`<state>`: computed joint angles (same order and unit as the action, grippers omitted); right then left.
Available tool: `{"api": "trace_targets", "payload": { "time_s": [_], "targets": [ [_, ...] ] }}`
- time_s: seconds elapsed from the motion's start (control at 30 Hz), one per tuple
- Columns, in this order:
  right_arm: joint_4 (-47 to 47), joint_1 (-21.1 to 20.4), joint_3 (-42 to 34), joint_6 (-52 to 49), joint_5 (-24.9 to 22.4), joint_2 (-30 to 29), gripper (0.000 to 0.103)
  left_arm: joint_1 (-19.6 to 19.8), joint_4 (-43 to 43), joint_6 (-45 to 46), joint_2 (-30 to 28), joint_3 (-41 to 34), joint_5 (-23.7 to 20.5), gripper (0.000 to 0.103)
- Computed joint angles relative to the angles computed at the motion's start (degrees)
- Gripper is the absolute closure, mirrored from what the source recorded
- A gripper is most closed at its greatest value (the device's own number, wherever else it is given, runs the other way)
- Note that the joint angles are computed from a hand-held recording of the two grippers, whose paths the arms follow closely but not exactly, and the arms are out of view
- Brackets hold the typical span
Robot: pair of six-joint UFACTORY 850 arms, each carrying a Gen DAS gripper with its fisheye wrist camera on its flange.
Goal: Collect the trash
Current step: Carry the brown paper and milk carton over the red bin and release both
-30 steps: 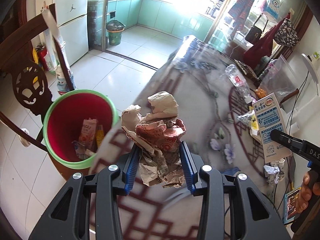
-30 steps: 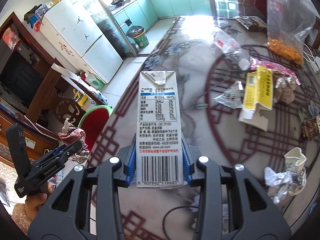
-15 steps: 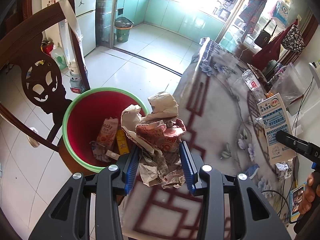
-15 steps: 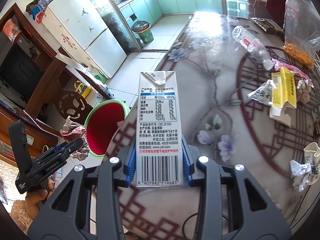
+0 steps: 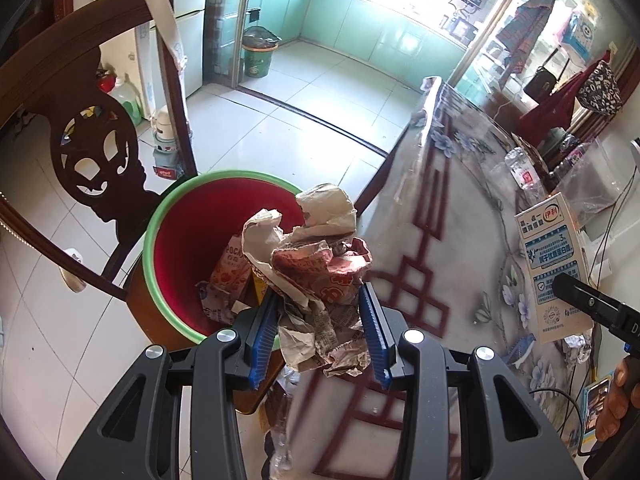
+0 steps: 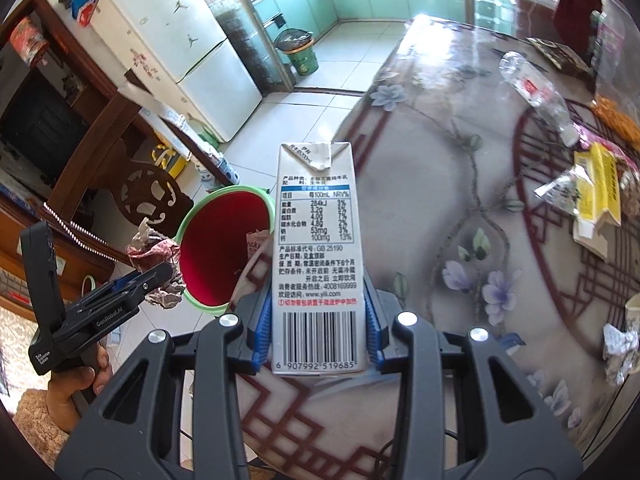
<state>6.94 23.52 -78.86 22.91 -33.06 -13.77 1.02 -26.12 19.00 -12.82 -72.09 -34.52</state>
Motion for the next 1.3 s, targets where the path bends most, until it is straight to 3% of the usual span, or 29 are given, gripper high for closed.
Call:
{"api": "trace_targets", "payload": {
  "time_s": [0.53, 0.87, 1.3],
  "targets": [
    [3.9, 2.3, -11.0, -7.9, -3.8, -9.1, 0.066, 2.8, 1.6, -2.5, -2.6, -2.4, -0.3, 0.065],
    [9.4, 3.8, -20.6, -14.0, -9.8, -18.0, 0.066, 4.9, 1.6, -3.8, -4.0, -3.2, -1.3, 0.065],
    [6.4, 6.8, -30.6, -14.4, -15.4, -26.2, 0.066, 7.0, 1.5, -4.2, -4.7, -3.6, -1.9, 0.065]
  ]
}}
